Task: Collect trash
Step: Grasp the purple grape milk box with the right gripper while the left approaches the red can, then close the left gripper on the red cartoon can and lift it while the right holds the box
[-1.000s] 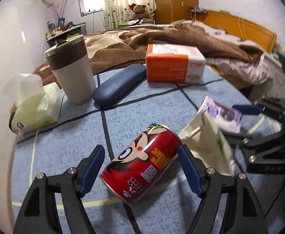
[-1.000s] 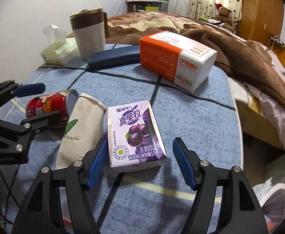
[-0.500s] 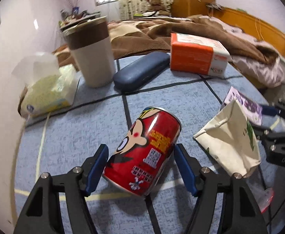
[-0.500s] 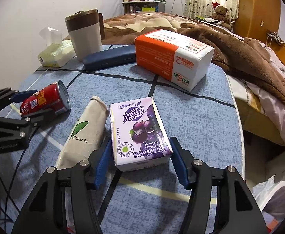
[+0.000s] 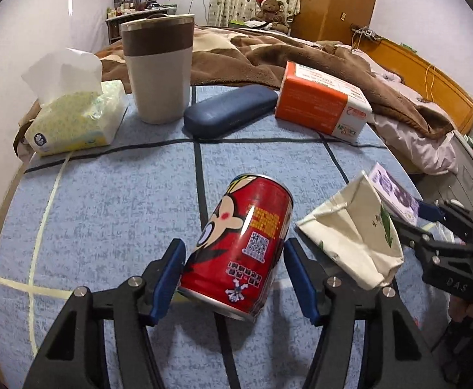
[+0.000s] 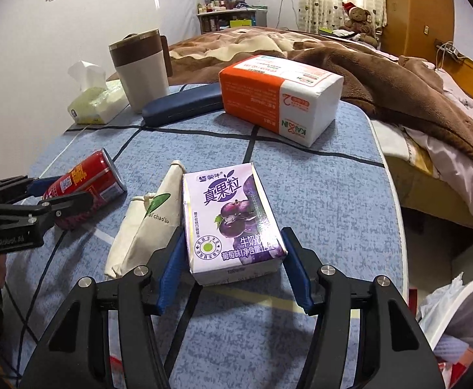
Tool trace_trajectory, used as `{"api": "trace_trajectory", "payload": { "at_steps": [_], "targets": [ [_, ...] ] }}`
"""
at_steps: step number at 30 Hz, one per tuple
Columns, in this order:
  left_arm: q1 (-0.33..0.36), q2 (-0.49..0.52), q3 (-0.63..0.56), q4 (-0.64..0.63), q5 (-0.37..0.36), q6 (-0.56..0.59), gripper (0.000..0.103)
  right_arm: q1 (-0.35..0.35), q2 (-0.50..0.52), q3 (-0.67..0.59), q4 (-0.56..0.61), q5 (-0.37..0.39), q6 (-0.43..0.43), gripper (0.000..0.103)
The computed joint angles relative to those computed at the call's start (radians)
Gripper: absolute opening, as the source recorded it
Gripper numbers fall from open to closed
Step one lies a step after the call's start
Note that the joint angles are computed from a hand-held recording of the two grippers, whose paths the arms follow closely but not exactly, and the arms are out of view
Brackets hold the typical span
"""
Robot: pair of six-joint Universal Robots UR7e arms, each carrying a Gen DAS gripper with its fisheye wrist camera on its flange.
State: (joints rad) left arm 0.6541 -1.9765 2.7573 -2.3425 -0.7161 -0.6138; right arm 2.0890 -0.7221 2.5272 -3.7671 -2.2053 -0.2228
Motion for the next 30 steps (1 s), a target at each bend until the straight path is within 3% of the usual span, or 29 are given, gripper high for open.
{"api": "trace_trajectory", "payload": {
  "at_steps": [2,5,8,10,11,13,20,27,30],
  "targets": [
    [0.034,0.036,-0.009,-0.048,-0.013,0.010,0.066,-0.001,0.000,0.004,-0.009,-0.001,0.005,0.059],
    [0.035,0.085,-0.003,-0.089,0.016,0.022,0.074,-0.005,-0.004,0.009,-0.015,0.004,0.005,0.059],
    [0.039,0.105,0.003,-0.129,0.005,0.042,0.074,-0.007,-0.004,0.010,-0.020,0.007,0.006,0.059],
    [0.033,0.110,0.008,-0.141,0.018,0.036,0.071,-0.008,-0.004,0.011,-0.023,0.009,0.006,0.059],
    [0.039,0.112,0.007,-0.153,0.009,0.039,0.063,-0.008,-0.003,0.011,-0.023,0.007,0.005,0.059],
    [0.035,0.112,0.009,-0.155,0.011,0.026,0.063,-0.007,0.000,0.011,-0.023,0.001,0.008,0.059],
    [-0.057,0.021,0.026,0.023,0.041,-0.094,0.061,0.005,-0.004,0.027,-0.045,0.001,0.016,0.059],
    [-0.229,-0.177,0.025,0.392,0.054,-0.334,0.060,0.028,-0.029,0.063,-0.075,0.000,0.051,0.059],
    [-0.261,-0.211,0.023,0.469,0.047,-0.400,0.058,0.043,-0.038,0.080,-0.077,-0.008,0.074,0.058]
  ]
}}
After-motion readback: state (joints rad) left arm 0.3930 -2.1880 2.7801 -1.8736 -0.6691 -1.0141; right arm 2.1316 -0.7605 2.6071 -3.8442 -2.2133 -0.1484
